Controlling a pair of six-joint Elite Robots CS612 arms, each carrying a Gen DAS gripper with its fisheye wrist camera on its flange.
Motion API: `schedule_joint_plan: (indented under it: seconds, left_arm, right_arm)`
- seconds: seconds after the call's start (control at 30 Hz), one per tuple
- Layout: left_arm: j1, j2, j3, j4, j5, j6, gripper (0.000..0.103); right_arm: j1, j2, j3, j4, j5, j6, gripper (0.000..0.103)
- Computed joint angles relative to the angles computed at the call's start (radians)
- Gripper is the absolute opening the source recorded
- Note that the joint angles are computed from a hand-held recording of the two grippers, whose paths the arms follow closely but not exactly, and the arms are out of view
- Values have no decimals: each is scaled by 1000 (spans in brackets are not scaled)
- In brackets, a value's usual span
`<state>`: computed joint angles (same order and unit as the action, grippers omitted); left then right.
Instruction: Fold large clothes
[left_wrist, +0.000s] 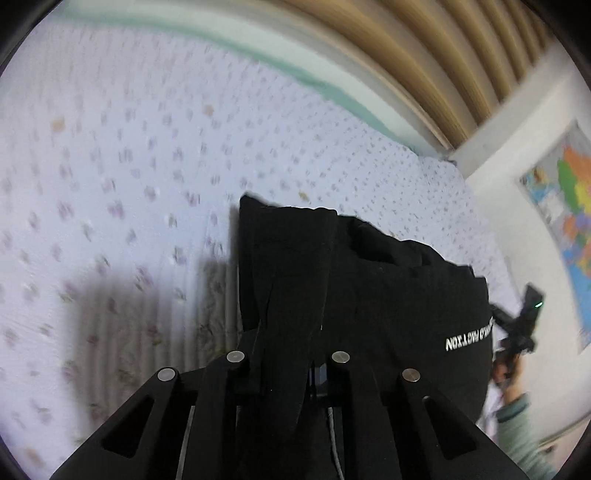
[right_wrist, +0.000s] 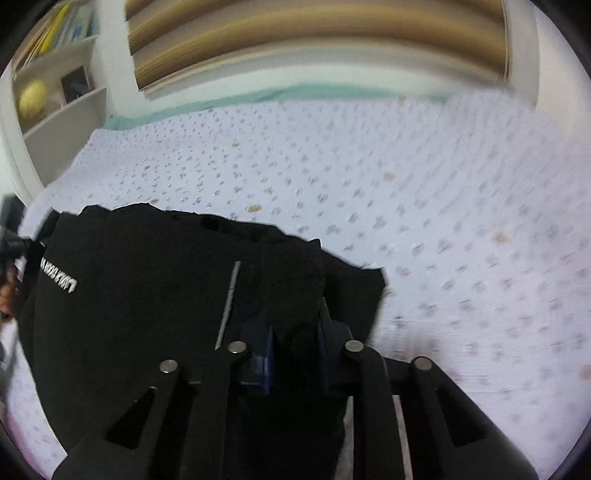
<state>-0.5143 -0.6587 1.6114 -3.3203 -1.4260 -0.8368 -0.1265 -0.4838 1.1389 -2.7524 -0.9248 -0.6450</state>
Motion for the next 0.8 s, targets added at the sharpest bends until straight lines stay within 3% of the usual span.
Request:
schedule_joint_plan:
  seconds: [0.2,0.37,0.53,0.73,0.8]
  left_arm:
    - [-30,-51,22,-42,109,37,9]
    - [-21,-68,-18,-61,158,37,9]
    - [-2,-41,-123,33,214,49,9]
    - [26,56,-268,238,230,-21,9]
    - [37,92,-303,293,208,-43,9]
  right_arm:
    - [-11,-60,84,-236,-40,96,17]
    - [14,-76,62,-326,-153,181,16]
    - [52,-27,-67,-257,-267,282,16]
    - [107,117,-302,-34,-439,343,16]
    - [116,165,-364,35,-466,345,16]
